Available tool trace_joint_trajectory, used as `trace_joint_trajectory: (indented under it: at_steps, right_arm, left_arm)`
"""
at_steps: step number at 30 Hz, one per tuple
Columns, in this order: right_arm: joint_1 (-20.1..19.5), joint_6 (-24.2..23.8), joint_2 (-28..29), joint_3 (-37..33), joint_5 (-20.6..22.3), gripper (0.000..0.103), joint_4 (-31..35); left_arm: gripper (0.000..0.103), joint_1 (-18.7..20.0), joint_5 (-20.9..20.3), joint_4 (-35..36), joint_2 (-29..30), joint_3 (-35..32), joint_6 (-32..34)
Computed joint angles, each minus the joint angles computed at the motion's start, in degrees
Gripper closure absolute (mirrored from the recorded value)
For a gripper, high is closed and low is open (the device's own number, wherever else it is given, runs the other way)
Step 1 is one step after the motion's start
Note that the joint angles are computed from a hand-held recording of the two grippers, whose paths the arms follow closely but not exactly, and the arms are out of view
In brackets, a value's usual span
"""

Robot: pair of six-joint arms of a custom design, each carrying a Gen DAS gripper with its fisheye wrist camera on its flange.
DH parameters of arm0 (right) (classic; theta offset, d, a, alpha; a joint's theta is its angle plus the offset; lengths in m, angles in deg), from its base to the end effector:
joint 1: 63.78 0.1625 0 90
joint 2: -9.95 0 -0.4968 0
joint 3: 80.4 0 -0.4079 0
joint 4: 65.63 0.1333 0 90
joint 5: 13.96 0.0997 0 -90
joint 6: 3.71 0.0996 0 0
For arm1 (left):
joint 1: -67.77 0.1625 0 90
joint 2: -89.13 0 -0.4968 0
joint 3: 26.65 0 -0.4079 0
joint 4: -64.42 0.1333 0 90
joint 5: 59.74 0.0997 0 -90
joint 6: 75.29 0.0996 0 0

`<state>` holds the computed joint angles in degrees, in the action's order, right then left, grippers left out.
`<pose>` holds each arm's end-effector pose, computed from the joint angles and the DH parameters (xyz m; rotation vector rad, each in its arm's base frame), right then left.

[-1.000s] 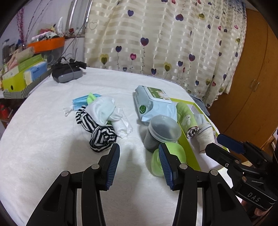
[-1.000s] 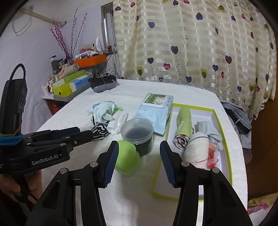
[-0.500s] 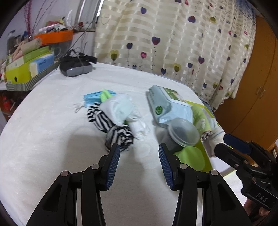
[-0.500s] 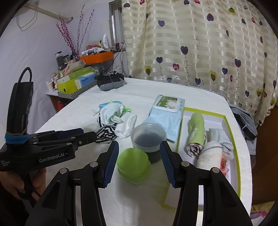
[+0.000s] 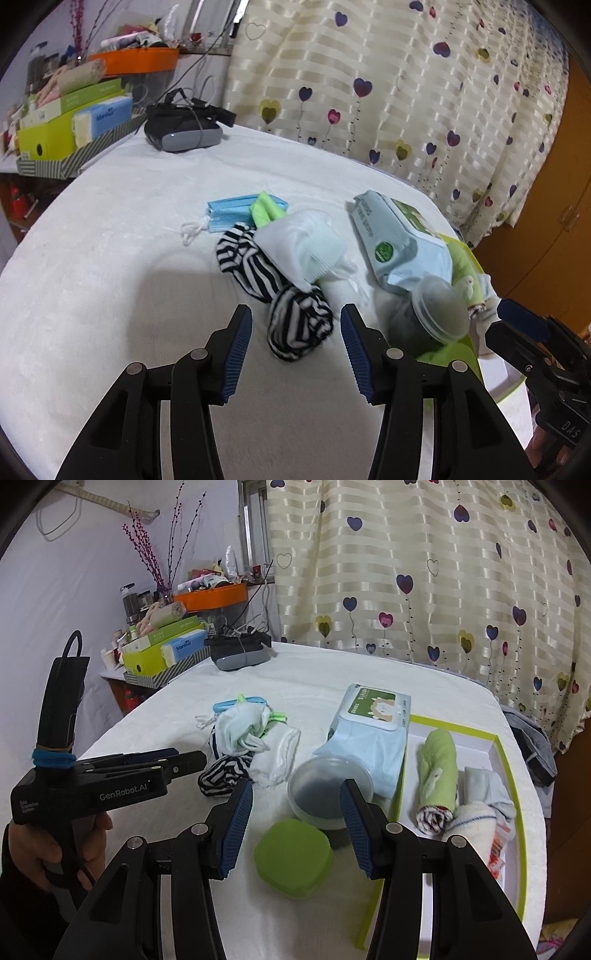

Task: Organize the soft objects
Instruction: 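Grasp the white knit glove with the right tool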

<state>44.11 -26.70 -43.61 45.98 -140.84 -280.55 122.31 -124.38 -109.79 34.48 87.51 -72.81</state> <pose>0.2358 -0.4910 0.2022 0.4440 -2.2460 1.0699 -0.2179 -0.6092 0.1761 0.7641 2.6385 -0.7512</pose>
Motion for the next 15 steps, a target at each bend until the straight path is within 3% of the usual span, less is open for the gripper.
trace_joint_trajectory:
  at_steps: [8, 15]
  right_arm:
    - [-0.2, -0.1, 2.0, -5.8, 3.1, 0.053, 8.1]
    - [-0.4, 2.6, 5.8, -13.1, 2.2, 0.053, 18.0]
  left_arm:
    - [0.054, 1.5, 1.5, 0.3, -0.5, -0.7, -0.8]
    - [0.054, 3.0, 2.0, 0.3, -1.3, -1.5, -0.4]
